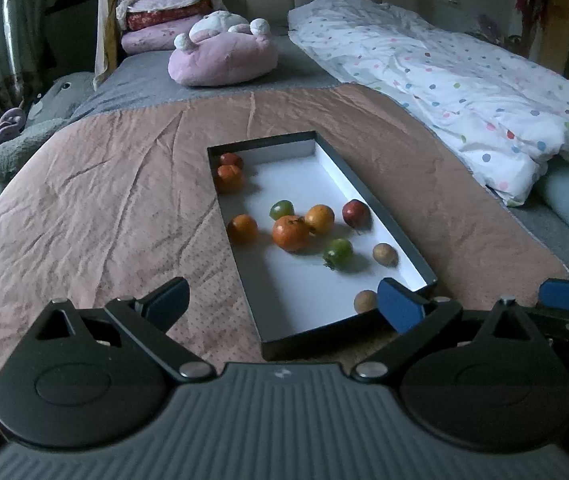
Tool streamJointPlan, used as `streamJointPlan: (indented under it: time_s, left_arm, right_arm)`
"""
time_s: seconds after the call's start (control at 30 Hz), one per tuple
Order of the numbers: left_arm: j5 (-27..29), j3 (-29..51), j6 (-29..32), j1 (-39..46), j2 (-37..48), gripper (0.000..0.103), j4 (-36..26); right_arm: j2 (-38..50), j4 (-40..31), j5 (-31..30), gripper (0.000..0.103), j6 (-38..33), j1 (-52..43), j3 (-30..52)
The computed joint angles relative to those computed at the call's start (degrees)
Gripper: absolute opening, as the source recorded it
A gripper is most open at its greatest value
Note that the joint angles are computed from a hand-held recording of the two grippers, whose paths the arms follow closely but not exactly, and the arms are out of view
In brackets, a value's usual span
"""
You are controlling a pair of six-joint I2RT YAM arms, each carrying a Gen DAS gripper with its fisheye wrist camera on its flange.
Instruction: Organize fruits
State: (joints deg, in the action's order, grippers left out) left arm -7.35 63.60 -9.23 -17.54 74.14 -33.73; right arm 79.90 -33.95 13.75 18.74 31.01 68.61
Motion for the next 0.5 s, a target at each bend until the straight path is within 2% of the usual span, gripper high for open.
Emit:
streamJointPlan:
  time_s: [0.5]
  left_arm:
    - [-1.5,-0.5,-1.5,-2.3,0.0,0.102,-1.6]
  right_arm:
    - [1.5,-1.4,-1.2,0.049,-0.8,0.4,0.7]
